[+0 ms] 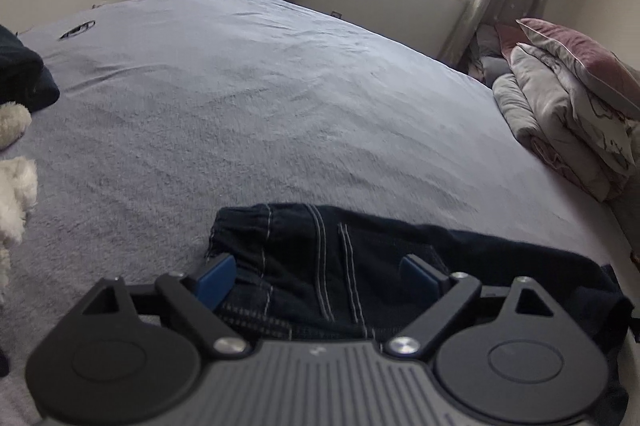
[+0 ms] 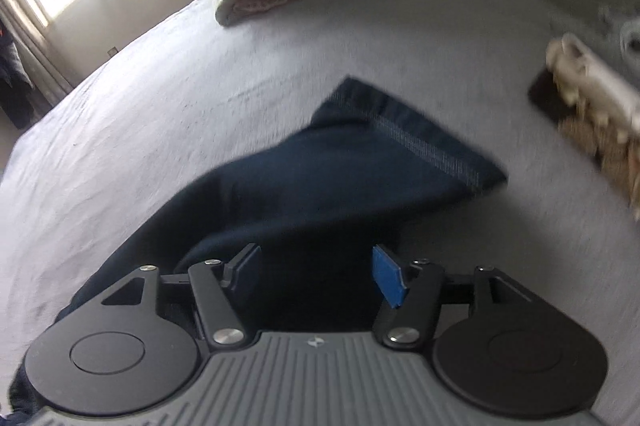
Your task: Fold clothes
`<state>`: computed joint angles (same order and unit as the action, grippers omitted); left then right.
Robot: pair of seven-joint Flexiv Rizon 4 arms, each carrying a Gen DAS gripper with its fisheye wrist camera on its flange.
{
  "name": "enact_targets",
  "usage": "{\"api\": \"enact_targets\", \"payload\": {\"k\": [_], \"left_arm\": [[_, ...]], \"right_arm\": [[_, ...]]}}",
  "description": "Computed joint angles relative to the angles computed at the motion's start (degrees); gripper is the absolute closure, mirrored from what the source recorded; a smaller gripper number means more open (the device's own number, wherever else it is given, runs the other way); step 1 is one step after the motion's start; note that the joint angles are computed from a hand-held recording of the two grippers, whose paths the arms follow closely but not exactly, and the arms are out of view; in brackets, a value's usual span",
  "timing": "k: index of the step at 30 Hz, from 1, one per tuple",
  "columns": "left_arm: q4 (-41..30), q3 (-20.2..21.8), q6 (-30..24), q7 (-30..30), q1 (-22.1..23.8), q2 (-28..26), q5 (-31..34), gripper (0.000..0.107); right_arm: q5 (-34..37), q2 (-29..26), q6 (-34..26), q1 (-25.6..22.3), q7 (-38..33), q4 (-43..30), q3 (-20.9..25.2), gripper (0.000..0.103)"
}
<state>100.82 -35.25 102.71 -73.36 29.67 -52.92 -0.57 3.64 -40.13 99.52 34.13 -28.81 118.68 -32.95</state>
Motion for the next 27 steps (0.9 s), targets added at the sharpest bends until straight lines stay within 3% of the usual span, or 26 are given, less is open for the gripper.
{"api": "enact_targets", "payload": {"k": [7,11,15,23,25,26,27], "left_arm": [[5.4,-1.3,2.3,-0.9,3.6,2.0,3.3,0.014],[8.4,-4.9,0.9,-2.3,8.2,2.1,3.8,0.013],[10.4,-8.7,-1.2,-4.0,12.5,1.0,2.5,0.013],[12.8,-11.9,-5.6,-4.9,16.7,-0.1,-1.6,0.013],[12.7,-11.8,-6.4,-4.9,16.6,0.0,-2.6,0.013],[12.7,-11.6,-6.6,-4.8,16.6,-0.1,-3.1,0.013],[12.5,-11.4,-6.9,-4.8,16.4,0.0,-3.6,0.013]], "right_arm": [[3.7,0.8,6.8,-6.5,0.0,0.0,11.0,0.037],[4.9,0.8,8.6,-9.7,-0.6,-1.0,16.4,0.036],[5.6,0.0,8.8,-10.6,-0.6,-2.4,18.9,0.034],[6.9,-4.2,4.0,-0.3,0.5,-4.8,8.6,0.032],[5.3,-5.6,0.7,4.1,0.9,-5.0,3.6,0.043],[4.1,-6.3,-1.1,6.2,1.2,-5.1,1.1,0.055],[2.7,-7.0,-2.0,7.7,1.4,-5.0,-0.8,0.061]]}}
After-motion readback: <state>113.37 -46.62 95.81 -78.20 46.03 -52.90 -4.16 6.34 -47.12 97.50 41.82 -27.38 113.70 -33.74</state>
